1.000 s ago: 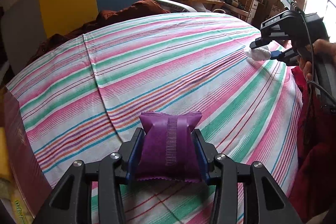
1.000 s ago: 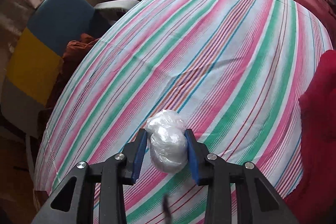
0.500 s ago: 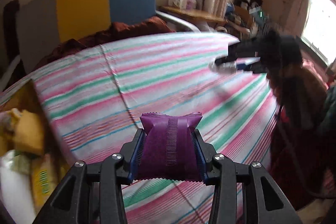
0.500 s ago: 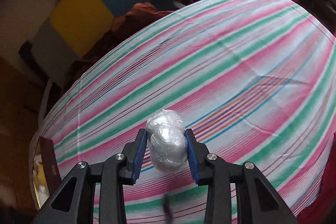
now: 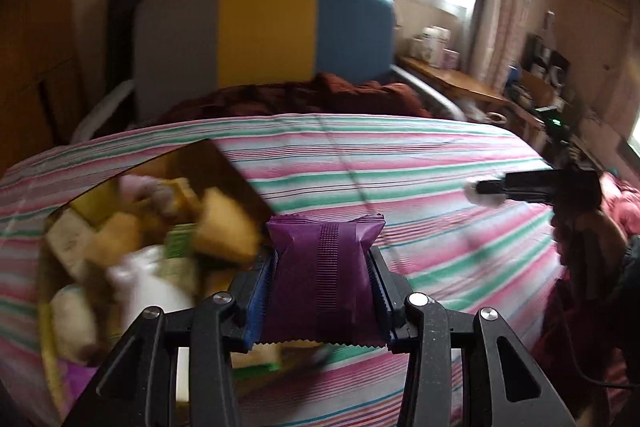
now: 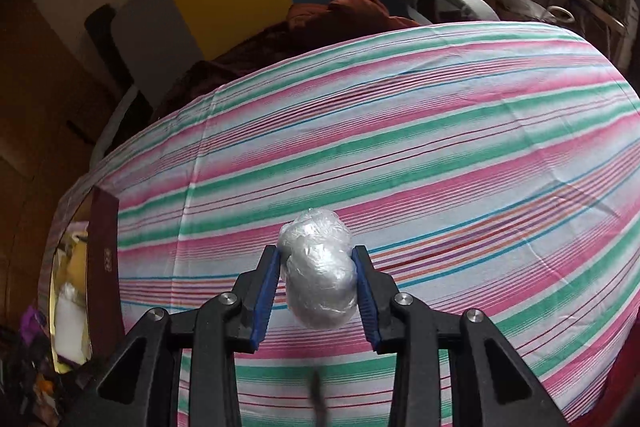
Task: Organize objects
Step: 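Carry the purple packet and plastic bag over the gold tray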
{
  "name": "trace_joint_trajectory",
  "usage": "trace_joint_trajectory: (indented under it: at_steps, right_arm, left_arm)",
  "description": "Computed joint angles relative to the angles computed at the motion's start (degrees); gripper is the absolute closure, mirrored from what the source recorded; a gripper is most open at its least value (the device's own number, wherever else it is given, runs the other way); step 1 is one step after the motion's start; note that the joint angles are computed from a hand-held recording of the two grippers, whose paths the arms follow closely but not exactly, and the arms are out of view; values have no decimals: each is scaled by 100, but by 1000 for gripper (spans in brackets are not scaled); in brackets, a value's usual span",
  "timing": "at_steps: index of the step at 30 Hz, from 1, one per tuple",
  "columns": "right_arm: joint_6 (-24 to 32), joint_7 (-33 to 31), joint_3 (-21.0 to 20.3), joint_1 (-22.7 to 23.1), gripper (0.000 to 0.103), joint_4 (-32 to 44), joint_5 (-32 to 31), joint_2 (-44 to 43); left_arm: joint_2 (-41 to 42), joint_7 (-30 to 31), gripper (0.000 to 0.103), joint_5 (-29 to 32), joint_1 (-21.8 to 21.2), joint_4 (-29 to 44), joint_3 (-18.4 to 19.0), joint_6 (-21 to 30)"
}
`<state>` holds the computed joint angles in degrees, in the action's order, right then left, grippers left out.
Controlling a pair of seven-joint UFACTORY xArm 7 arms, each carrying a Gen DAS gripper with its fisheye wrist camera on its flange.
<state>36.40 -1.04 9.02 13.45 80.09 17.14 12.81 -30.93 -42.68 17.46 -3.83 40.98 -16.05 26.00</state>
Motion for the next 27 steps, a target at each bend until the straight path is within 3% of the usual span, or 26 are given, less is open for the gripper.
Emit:
trace_joint_trajectory:
  at_steps: [8, 20, 27]
  right_arm:
    - [330, -227, 191, 297, 67, 187, -134, -23]
    - [351, -1215, 747, 970, 67, 371, 939, -138]
    - [473, -1556, 892, 1383, 67, 395, 1172, -49]
  left_arm:
    - [-589, -175, 58, -10, 188, -421, 88, 308]
    - [-1605, -26, 58, -558, 288, -1199, 588, 180]
    - [-2349, 171, 58, -900, 505, -1572, 811, 257]
